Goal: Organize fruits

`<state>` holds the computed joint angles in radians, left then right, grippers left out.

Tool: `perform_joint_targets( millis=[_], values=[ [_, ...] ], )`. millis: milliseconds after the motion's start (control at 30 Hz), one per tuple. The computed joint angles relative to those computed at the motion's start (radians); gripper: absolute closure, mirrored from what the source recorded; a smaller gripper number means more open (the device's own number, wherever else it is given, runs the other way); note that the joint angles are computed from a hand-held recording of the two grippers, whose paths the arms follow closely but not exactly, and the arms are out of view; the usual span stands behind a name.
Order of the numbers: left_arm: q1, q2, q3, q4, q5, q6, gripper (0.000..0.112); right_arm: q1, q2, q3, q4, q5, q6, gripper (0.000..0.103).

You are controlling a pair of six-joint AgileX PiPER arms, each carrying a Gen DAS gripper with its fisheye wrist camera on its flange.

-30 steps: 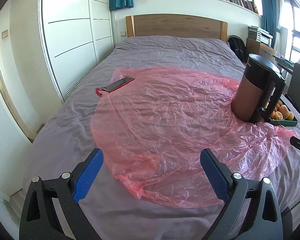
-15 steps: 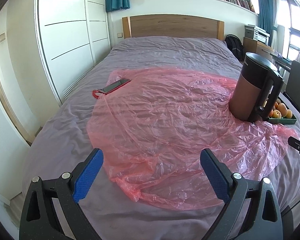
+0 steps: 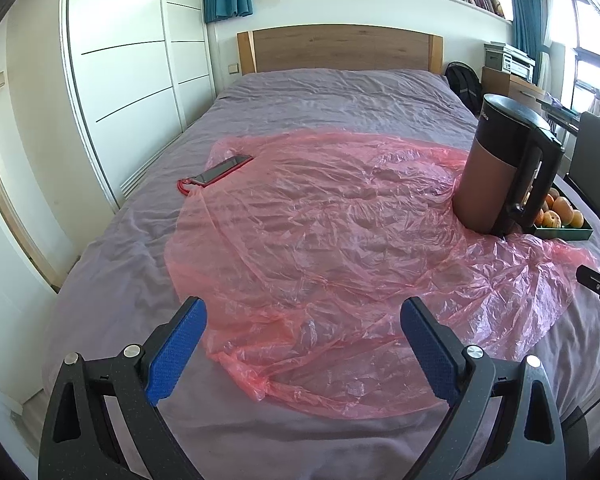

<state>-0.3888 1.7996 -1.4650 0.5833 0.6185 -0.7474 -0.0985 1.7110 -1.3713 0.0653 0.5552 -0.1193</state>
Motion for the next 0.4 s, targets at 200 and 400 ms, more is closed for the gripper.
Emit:
perform_joint_targets(
  millis=[200,400],
  values=[
    [-0.033,0.018,-0.013,0.004,0.008,0.001,0.017,-0.014,-0.005,0.006,0.008,-0.001,-0.010,0.000],
    [-0.048,0.025,-0.024,0.009,0.018,-0.003,0.017,-0.019,-0.008,0.011,0.004,-0.004,-0.004,0.000]
  ],
)
